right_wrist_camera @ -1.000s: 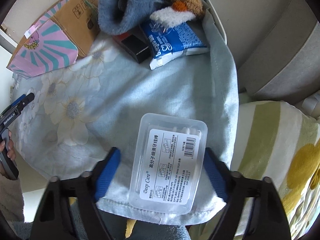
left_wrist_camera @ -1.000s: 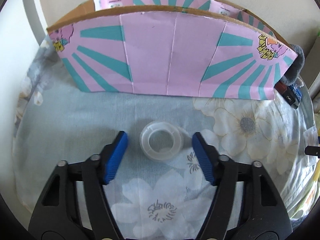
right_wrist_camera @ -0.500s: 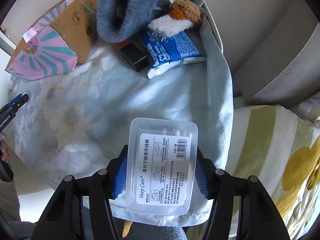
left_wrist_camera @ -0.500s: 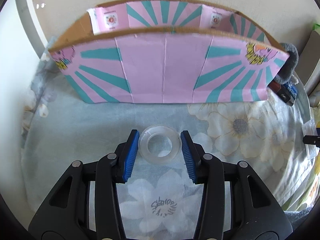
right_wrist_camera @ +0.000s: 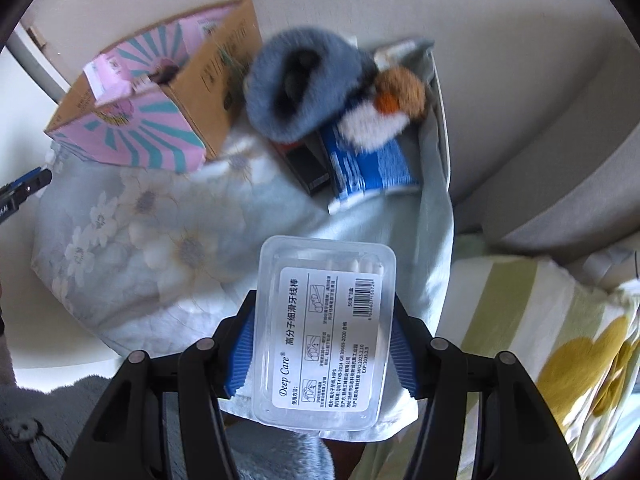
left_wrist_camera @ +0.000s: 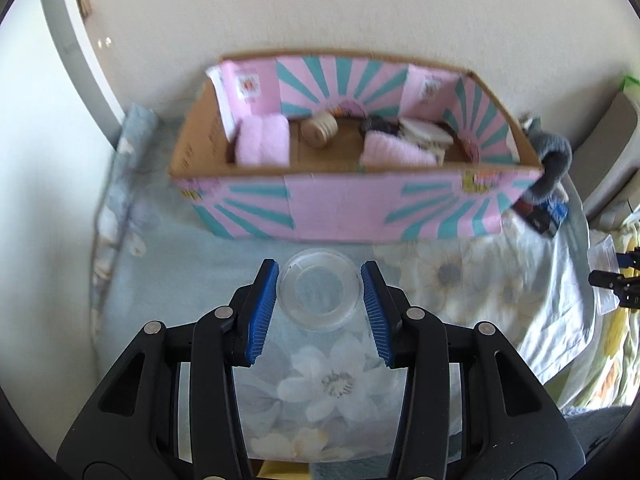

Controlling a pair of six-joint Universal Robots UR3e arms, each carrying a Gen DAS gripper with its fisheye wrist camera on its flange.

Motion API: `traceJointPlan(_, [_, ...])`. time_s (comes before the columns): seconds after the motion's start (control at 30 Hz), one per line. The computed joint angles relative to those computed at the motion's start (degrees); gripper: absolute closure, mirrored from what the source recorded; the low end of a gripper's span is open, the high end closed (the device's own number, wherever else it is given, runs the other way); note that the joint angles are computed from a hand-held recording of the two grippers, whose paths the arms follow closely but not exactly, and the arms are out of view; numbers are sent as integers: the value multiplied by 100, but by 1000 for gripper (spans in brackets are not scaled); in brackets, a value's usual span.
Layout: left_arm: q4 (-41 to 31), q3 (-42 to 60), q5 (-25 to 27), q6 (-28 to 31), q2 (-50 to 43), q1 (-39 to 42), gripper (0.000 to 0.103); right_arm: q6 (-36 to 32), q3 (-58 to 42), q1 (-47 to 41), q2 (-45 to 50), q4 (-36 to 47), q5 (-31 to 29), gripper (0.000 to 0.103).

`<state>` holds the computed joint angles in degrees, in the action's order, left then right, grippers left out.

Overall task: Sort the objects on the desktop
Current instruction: 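Carry clear tape roll and clear Deep Care case into the box, opening both tools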

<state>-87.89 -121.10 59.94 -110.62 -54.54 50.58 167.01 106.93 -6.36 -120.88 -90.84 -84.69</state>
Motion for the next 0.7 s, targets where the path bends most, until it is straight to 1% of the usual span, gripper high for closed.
traceJointPlan(0.07, [35,320,-94,-118,-214,-167,64,-190,-307,-142,297,-50,86,48])
traceJointPlan(0.17, [111,824,-256,-207,-553,-396,64,-132,-984,-87,686,199,287,48])
traceJointPlan(0.2, [70,1008,-298,-208,-642,-441,64,-57,-1007,21,926,-126,313,48])
traceJointPlan(0.23, [77,1262,-330,-258,-847,-557,64,90,-1069,220,926,-63,219,48])
traceJointPlan(0.27, [75,1431,-339,-306,-987,-636,64,93,-1259,294,1065,-71,213,48])
traceJointPlan(0.33, [114,1830,-367,-415,-1362,-838,64,310,-1653,667,1510,-292,145,48])
traceJointPlan(0.37, [148,2019,-366,-465,-1559,-941,64,343,-1997,781,1760,-290,160,48])
traceJointPlan(0.4, [202,2183,-351,-532,-1738,-1048,64,374,-2124,864,1884,-336,185,48])
traceJointPlan(0.53, [362,3018,-106,-909,-2694,-1623,64,534,-3487,1246,2928,-228,284,48])
traceJointPlan(0.7, [468,3947,62,-1347,-3721,-2147,64,754,-5329,1788,4400,-29,143,48])
